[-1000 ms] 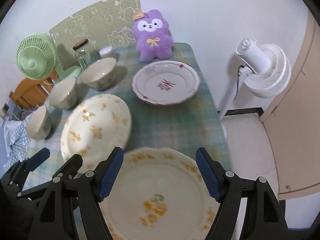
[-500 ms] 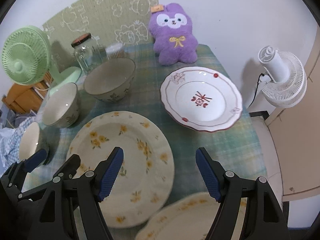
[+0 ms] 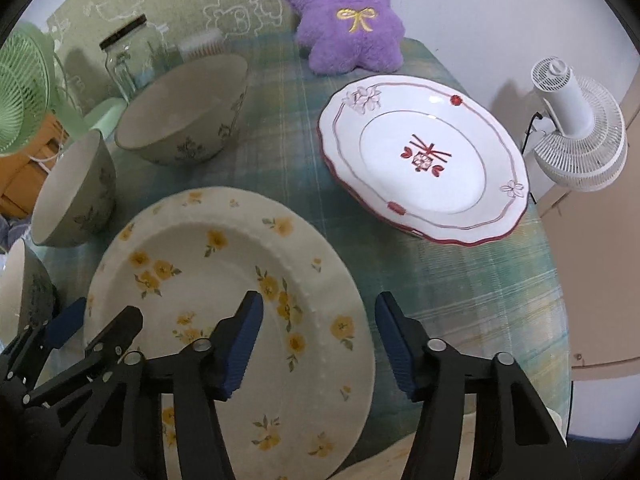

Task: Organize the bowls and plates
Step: 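Grasp the rim of the deep orange-flowered plate with both grippers and lift it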

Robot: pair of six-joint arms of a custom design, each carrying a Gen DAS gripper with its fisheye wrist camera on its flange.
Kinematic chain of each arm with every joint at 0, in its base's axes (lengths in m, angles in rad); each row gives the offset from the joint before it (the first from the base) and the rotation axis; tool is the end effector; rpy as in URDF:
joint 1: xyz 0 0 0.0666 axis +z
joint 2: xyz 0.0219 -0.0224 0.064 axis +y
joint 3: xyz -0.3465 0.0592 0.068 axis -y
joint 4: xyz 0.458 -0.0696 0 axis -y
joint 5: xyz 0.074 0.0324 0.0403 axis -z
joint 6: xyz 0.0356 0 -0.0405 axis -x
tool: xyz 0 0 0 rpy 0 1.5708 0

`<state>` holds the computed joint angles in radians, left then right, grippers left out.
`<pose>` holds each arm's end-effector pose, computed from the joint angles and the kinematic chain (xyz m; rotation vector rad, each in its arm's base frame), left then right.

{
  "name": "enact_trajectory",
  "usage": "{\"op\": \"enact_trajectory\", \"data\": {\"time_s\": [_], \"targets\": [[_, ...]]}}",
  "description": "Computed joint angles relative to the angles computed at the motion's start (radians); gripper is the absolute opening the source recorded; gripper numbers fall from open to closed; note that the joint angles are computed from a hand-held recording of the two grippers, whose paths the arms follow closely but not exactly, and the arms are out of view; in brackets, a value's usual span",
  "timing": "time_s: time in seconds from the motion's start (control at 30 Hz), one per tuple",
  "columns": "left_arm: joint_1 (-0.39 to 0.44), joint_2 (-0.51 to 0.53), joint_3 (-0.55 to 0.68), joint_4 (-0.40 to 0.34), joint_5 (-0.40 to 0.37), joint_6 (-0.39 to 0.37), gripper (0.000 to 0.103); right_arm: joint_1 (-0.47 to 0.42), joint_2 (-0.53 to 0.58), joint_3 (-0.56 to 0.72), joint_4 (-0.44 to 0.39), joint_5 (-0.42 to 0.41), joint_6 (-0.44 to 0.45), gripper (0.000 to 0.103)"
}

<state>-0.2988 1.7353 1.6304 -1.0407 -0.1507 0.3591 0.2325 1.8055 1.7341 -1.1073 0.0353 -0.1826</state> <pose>0.6189 -0.1855 0.3138 -0.1250 2.6891 0.0046 0.6496 0.1521 0.3178 -0.0590 2.7494 0.0650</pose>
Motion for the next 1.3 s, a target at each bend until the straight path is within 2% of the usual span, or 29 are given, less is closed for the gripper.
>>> {"op": "enact_trajectory", "data": {"time_s": [0.2,0.3,0.43,0.8,1.0,1.3], "targets": [[0.006,-0.001,0.006,-0.005,0.017,0.010,0.055,0.020,0.014,0.019,-0.021,0.059,-0.006,0.057],[0.008,0.003,0.015,-0.026,-0.007,0.010,0.056,0.024,0.002,0.017,-0.015,0.045,-0.004,0.057],[0.014,-0.017,0.009,-0.035,0.000,0.007,0.056,0.036,-0.014,0.015,-0.021,0.060,-0.004,0.057],[0.006,-0.100,-0.050,-0.019,-0.007,-0.026,0.055,0.053,-0.101,-0.037,-0.020,0.092,-0.055,0.057],[0.007,-0.122,-0.080,-0.006,-0.022,-0.028,0.055,0.055,-0.127,-0.074,-0.007,0.093,-0.077,0.050],[0.019,-0.112,-0.106,0.022,-0.025,-0.026,0.054,0.064,-0.091,-0.073,0.013,0.098,-0.094,0.047]]}}
